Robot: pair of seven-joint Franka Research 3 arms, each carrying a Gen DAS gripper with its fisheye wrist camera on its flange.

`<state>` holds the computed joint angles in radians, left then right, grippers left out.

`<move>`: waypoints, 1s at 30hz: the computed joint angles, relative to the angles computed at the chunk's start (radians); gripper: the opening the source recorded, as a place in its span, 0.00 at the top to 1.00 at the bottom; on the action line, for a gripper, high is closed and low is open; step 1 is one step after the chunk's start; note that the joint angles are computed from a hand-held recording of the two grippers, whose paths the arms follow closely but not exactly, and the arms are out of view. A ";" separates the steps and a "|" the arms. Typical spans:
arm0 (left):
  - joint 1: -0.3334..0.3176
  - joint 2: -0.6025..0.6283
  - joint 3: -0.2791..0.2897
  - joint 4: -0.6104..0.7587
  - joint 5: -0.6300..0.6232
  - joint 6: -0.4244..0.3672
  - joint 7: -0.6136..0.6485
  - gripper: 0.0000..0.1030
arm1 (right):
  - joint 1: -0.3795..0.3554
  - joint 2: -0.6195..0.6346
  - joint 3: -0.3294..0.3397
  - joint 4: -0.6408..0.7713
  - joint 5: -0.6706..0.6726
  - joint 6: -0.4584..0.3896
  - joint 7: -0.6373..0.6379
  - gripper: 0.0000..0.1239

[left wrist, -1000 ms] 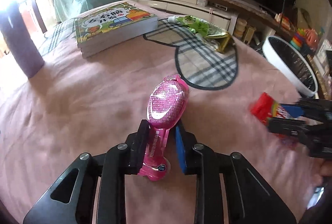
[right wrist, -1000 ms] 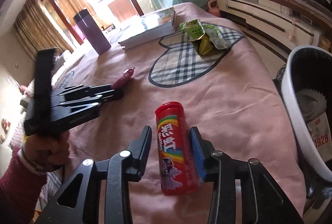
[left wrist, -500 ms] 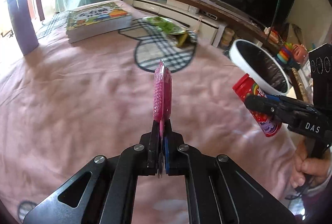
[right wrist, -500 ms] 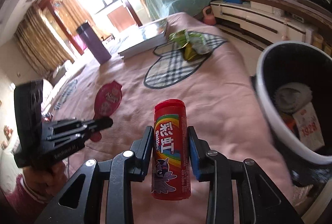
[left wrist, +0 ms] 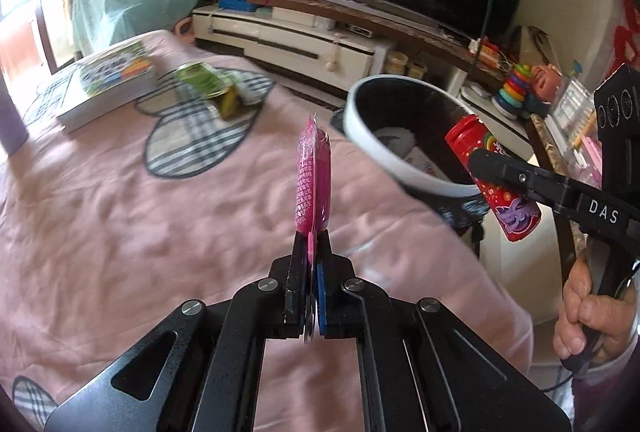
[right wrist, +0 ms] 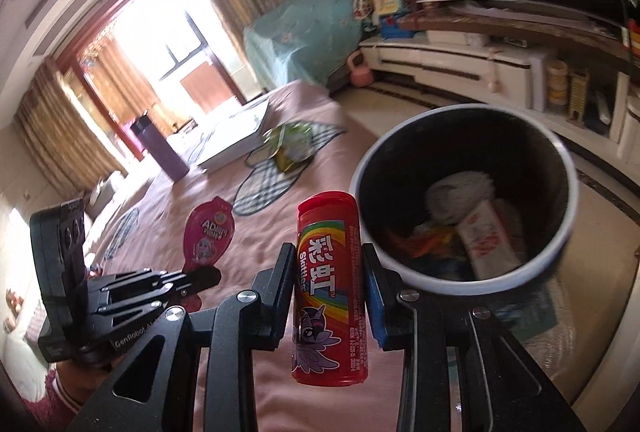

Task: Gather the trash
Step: 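Carry the pink toy and red candy tube over the bin and open both grippers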

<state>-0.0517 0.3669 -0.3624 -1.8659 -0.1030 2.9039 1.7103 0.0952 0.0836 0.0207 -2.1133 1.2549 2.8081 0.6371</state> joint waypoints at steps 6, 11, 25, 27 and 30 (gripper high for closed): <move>-0.042 0.032 0.004 0.061 0.032 -0.024 -0.021 0.97 | -0.023 -0.020 -0.021 -0.012 0.043 0.001 -0.025 0.74; -0.073 0.058 0.010 0.108 0.060 -0.045 -0.043 0.97 | -0.036 -0.022 -0.031 -0.011 0.069 0.001 -0.037 0.74; -0.129 0.112 0.037 0.201 0.129 -0.077 -0.107 0.97 | -0.062 0.006 -0.035 0.023 0.064 0.000 -0.026 0.74; -0.138 0.120 0.043 0.214 0.142 -0.082 -0.118 0.97 | -0.066 0.010 -0.035 0.028 0.059 -0.001 -0.021 0.74; -0.152 0.134 0.050 0.240 0.160 -0.092 -0.133 0.97 | -0.073 0.020 -0.035 0.040 0.047 -0.002 -0.010 0.74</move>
